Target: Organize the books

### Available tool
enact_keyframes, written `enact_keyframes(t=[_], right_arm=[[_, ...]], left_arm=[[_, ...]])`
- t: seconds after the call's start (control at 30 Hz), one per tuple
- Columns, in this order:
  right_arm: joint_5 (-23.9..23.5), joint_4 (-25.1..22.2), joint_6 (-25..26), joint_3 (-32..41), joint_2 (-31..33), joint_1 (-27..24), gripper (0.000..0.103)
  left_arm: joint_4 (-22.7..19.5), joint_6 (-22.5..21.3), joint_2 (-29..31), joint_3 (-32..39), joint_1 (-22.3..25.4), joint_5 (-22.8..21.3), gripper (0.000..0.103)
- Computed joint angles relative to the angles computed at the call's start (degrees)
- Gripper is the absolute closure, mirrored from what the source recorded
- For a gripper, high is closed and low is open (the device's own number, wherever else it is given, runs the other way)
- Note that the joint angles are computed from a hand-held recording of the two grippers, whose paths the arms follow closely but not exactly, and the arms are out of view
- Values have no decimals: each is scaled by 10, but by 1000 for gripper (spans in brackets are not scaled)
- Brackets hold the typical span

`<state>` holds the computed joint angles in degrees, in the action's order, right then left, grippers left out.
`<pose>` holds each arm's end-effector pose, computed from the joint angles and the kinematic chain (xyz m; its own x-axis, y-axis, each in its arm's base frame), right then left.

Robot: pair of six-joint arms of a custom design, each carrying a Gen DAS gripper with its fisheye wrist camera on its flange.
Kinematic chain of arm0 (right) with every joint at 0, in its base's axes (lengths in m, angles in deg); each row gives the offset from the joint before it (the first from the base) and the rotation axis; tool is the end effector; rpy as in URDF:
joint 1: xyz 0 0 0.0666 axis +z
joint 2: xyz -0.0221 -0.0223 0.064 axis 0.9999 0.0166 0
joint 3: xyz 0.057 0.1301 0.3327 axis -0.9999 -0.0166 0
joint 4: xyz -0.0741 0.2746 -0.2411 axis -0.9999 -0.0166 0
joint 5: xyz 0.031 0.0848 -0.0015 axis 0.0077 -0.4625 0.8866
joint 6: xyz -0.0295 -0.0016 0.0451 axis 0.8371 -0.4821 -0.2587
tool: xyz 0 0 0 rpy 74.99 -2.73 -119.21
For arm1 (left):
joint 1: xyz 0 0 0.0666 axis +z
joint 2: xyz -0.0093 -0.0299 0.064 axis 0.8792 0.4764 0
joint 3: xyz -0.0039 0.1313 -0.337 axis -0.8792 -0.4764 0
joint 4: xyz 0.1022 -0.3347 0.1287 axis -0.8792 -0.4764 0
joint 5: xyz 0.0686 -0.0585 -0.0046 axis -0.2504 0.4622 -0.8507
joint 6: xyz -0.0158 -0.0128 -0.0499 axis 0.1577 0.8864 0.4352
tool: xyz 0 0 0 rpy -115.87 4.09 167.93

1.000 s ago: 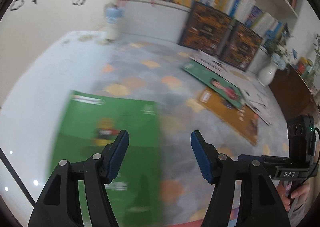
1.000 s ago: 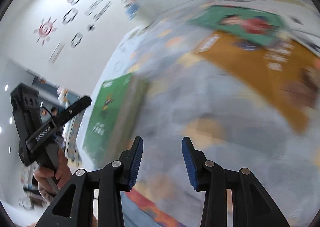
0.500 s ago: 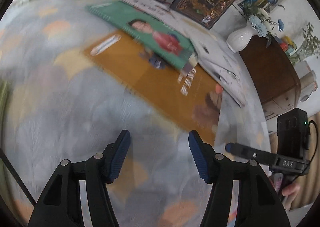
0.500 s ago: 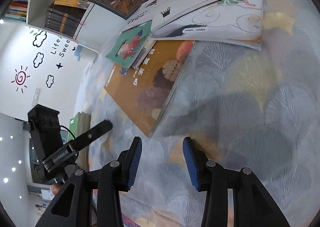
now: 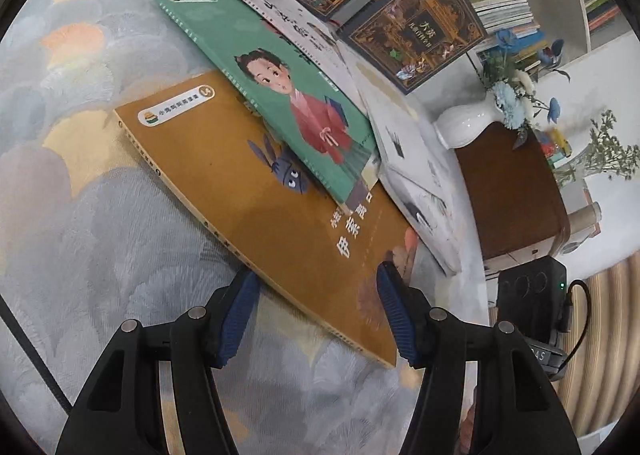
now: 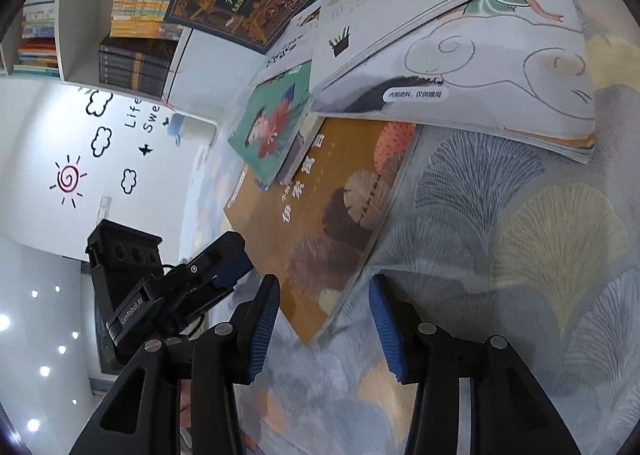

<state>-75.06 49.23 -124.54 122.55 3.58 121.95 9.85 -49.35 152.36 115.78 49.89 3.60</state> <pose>0.2806 0.1948 0.2778 -0.8931 0.4044 -0.1971 0.1100 0.6211 0.7759 0.3626 -0.0975 0.2955 -0.9365 -0.0427 -0.3481 0.2089 0.7293 -0.6515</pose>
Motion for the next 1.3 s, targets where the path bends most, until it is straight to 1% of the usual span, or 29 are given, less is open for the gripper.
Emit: enact_keyframes(t=[0.07, 0.17, 0.2, 0.3, 0.37, 0.4, 0.43, 0.5, 0.6, 0.67, 0.7, 0.77, 0.8, 0.9, 0.97, 1.0, 1.07, 1.1, 1.13, 1.2, 1.23, 1.3], right_arm=[[12, 6, 2, 7, 9, 4, 58], [36, 20, -4, 9, 15, 9, 58], [48, 31, -12, 5, 15, 13, 58], [82, 66, -28, -4, 17, 17, 61], [105, 79, -47, -11, 18, 18, 75], [114, 87, -56, -17, 17, 18, 79], [127, 99, -71, -24, 17, 18, 85], [135, 111, -86, -29, 16, 18, 87], [172, 90, -88, -22, 13, 35, 87], [203, 64, -89, -8, 14, 57, 87], [208, 61, -93, -6, 14, 67, 87], [217, 74, -120, -12, 11, 94, 88], [233, 86, -141, -19, 8, 113, 89], [290, 93, -176, -23, 5, 187, 92], [329, 89, -185, -17, 6, 239, 96], [353, 94, -188, -15, 6, 269, 96], [394, 78, -187, 0, 7, 314, 96], [400, 63, -176, 12, 11, 331, 96], [395, 42, -165, 25, 15, 340, 96], [394, 19, -147, 33, 10, 345, 94], [402, 2, -143, 35, 5, 344, 92], [406, -44, -129, 42, -9, 322, 75]], left_arm=[[9, 8, 1, -3, 6, 18, 46], [28, 26, 13, -4, 20, 83, 46], [27, 26, 15, -3, 21, 88, 46], [15, 11, 18, 2, 14, 74, 46], [7, 5, 19, 6, 10, 67, 47], [4, 3, 19, 7, 9, 64, 47], [2, 2, 19, 8, 9, 61, 49], [-6, -2, 18, 10, 7, 50, 50], [-31, -12, 12, 13, 7, 28, 52], [-59, -24, 0, 14, 10, 7, 52], [-70, -32, -7, 13, 11, -2, 52], [-94, -53, -27, 7, 16, -29, 52], [-101, -61, -37, 1, 20, -37, 52], [-122, -79, -67, -19, 38, -40, 52], [-142, -100, -91, -35, 53, -40, 52], [-150, -110, -102, -43, 59, -40, 52], [-165, -129, -125, -58, 74, -36, 52], [-173, -138, -135, -66, 86, -30, 52], [-178, -143, -142, -70, 93, -27, 52], [-182, -152, -148, -73, 104, -23, 52], [-177, -150, -149, -72, 103, -27, 52], [-163, -145, -149, -71, 98, -41, 52]])
